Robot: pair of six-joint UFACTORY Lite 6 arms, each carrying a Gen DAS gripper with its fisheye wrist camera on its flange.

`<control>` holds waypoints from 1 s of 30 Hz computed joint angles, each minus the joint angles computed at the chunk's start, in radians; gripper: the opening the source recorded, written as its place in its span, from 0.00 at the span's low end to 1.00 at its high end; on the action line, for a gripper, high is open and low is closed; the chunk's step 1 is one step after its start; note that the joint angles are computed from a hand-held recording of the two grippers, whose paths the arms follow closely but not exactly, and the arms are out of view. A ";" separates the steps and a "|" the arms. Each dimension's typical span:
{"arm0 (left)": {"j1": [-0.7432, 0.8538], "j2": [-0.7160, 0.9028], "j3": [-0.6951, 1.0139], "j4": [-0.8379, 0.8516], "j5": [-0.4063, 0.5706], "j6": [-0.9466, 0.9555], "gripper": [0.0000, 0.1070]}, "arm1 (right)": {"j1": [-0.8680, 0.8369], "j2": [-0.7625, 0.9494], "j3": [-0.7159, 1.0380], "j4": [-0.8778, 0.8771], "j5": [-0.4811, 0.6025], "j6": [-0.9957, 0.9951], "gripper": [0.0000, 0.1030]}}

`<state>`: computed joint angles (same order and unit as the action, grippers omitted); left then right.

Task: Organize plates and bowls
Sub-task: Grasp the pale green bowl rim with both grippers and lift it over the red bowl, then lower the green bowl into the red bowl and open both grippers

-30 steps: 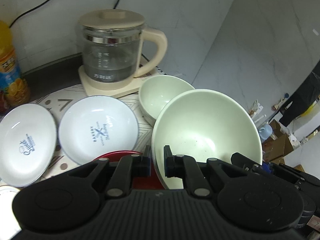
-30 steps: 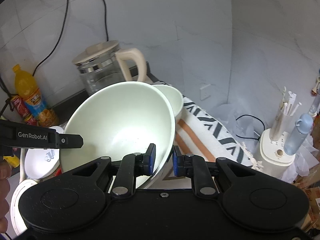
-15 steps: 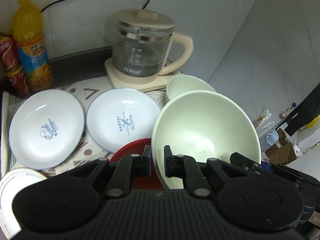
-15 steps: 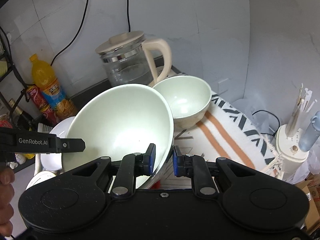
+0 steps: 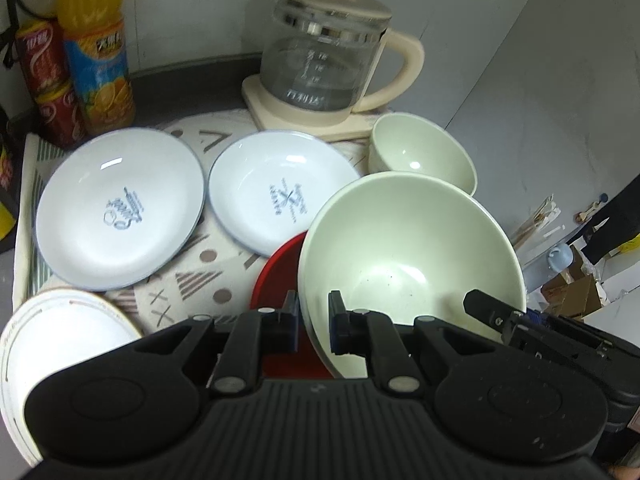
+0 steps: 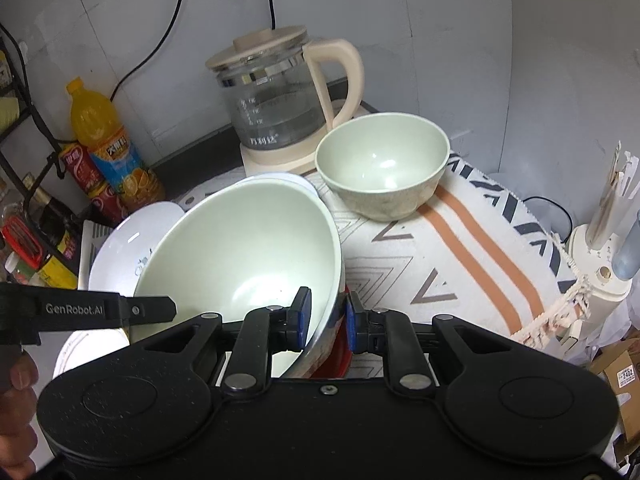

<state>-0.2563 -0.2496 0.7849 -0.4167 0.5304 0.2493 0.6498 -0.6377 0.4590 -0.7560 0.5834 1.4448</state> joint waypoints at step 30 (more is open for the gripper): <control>0.015 0.131 0.086 0.059 0.019 -0.007 0.48 | -0.052 0.122 0.000 -0.029 -0.078 0.006 0.09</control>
<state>-0.2411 -0.1190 0.8704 -0.3580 0.5497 0.2420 0.5973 -0.5159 0.4594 -0.7852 0.5055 1.4509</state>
